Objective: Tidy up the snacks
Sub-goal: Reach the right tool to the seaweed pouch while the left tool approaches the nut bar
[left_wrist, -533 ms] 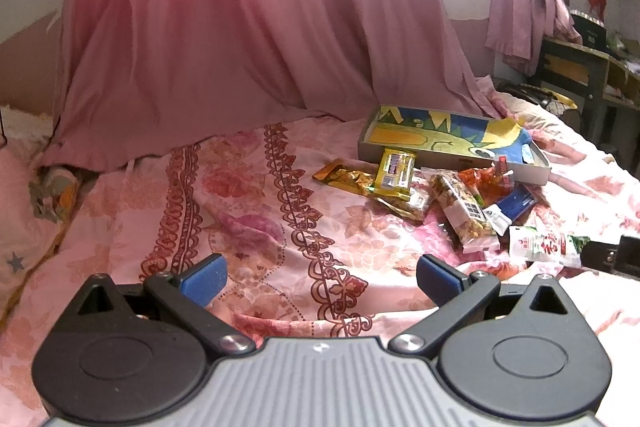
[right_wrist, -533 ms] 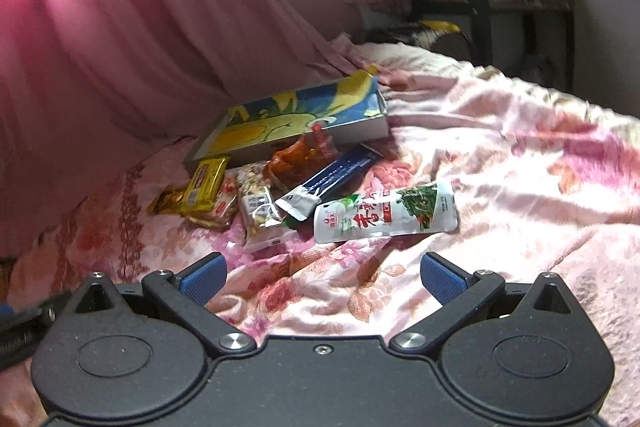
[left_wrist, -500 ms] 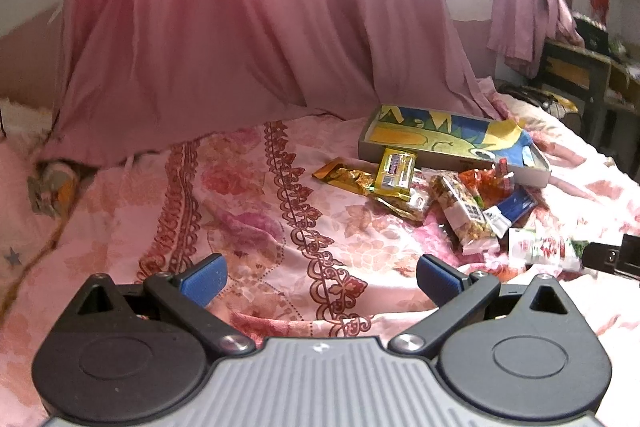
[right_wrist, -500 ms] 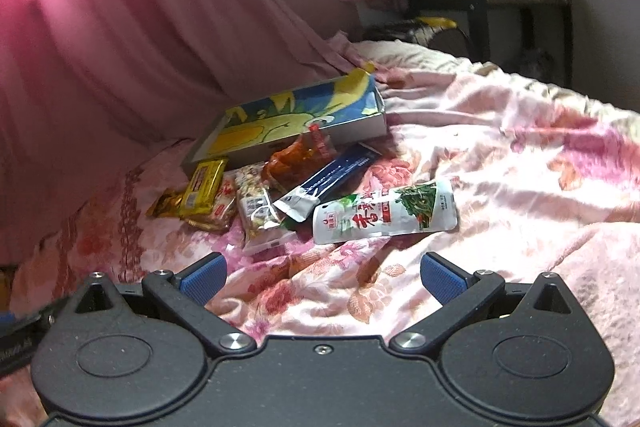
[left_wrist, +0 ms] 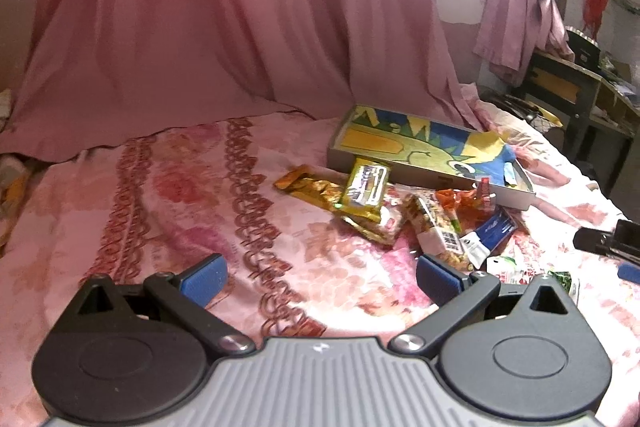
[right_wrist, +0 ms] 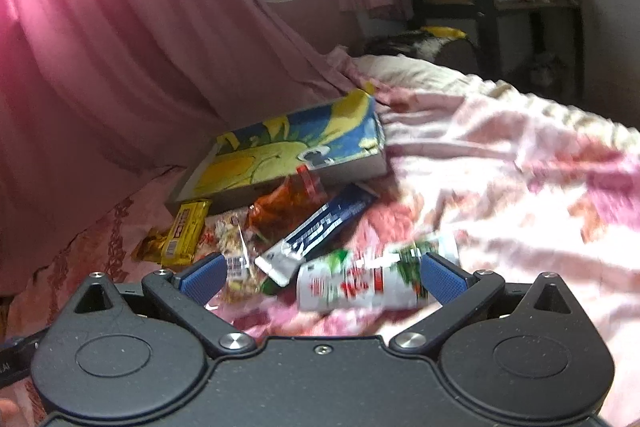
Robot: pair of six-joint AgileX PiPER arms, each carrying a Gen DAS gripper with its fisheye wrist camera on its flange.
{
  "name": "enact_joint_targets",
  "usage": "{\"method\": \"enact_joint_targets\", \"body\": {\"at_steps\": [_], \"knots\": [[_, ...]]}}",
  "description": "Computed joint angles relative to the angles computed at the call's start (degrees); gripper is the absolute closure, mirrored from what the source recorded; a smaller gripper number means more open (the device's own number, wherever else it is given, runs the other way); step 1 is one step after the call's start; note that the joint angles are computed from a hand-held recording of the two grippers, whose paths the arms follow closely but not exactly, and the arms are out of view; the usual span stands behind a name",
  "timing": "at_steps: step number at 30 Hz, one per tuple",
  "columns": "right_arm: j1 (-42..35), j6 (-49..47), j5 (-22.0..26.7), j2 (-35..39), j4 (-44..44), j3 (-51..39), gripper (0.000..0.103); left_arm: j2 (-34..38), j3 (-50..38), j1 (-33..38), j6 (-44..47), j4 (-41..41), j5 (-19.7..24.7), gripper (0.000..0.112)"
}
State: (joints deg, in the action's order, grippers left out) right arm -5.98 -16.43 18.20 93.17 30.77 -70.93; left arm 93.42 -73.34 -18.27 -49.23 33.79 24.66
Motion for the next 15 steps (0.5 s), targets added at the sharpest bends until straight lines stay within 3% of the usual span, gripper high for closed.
{"method": "enact_joint_targets", "body": {"at_steps": [4, 8, 15], "knots": [[-3.6, -10.7, 8.8, 6.4, 6.3, -9.9, 0.001, 3.8, -4.2, 0.7, 6.1, -5.9, -0.5, 0.01], [-6.7, -14.8, 19.4, 13.6, 8.7, -21.0, 0.001, 8.4, -9.1, 1.3, 12.4, -13.0, -0.5, 0.01], [-8.4, -20.4, 41.1, 28.5, 4.9, -46.0, 0.001, 18.2, -20.4, 1.7, 21.8, -24.0, 2.1, 0.01]]}}
